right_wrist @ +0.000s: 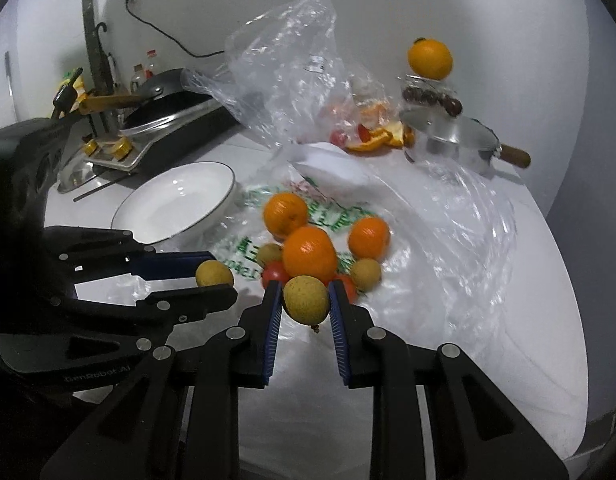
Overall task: Organize fruits
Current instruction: 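Close the left gripper on a small yellow fruit while the right gripper grasps another, then carry both yellow fruits over the white plate while the left gripper lowers and releases its fruit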
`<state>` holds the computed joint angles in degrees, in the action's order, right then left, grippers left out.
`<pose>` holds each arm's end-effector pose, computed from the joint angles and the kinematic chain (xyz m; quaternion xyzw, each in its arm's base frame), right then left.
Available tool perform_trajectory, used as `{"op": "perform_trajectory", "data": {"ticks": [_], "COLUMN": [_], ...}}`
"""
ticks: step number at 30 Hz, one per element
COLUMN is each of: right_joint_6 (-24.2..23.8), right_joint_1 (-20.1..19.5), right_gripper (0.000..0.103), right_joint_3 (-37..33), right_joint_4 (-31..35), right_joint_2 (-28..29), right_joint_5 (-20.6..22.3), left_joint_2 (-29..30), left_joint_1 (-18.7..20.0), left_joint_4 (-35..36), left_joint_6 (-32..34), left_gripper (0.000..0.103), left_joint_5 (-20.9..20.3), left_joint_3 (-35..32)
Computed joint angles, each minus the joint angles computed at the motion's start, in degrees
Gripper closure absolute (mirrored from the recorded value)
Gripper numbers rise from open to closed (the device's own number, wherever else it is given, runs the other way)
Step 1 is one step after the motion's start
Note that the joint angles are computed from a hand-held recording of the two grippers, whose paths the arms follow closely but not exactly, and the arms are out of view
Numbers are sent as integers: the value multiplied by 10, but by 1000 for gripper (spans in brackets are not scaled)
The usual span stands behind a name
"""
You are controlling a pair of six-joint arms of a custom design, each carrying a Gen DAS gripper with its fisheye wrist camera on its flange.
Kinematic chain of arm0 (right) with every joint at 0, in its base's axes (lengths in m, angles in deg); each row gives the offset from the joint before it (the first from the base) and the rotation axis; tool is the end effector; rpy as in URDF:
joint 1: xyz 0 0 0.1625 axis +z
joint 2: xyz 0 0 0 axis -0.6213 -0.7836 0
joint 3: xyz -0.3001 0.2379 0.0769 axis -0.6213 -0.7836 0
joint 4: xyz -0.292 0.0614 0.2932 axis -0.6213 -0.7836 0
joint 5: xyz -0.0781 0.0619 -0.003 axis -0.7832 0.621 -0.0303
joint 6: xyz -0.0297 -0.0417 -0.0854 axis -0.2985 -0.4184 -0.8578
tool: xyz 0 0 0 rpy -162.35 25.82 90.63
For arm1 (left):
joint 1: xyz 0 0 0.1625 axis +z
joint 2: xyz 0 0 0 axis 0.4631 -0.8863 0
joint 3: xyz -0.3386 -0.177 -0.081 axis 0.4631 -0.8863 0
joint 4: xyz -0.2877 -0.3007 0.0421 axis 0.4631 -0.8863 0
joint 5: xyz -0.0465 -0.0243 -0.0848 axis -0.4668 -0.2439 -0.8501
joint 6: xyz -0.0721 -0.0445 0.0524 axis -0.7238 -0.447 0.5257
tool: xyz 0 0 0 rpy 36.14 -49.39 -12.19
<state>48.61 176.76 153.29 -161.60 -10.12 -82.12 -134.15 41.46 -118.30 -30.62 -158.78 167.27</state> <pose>0.3650 -0.2501 -0.1203 0.2098 -0.8694 0.3313 0.3007 0.0538 -0.3173 0.2735 0.4169 0.8664 -0.2107 0.1763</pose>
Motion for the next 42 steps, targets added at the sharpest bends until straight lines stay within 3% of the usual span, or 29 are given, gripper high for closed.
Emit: {"op": "perform_trajectory", "data": {"ticks": [13, 23, 42], "right_joint_6": [-17, -40, -113], "right_joint_1": [5, 1, -25], "right_gripper": [77, 77, 77], "right_joint_3": [-73, -127, -239], "right_joint_4": [52, 85, 120], "right_joint_2": [30, 55, 108], "right_joint_5": [10, 25, 75], "left_joint_2": [-23, 5, 89], "left_joint_1": [64, 119, 183], "left_joint_4": [9, -19, -83], "left_joint_6": [37, 61, 86], "left_gripper": [74, 74, 74], "left_joint_5": [-24, -45, -54], "left_joint_3": [-42, -76, -145]}}
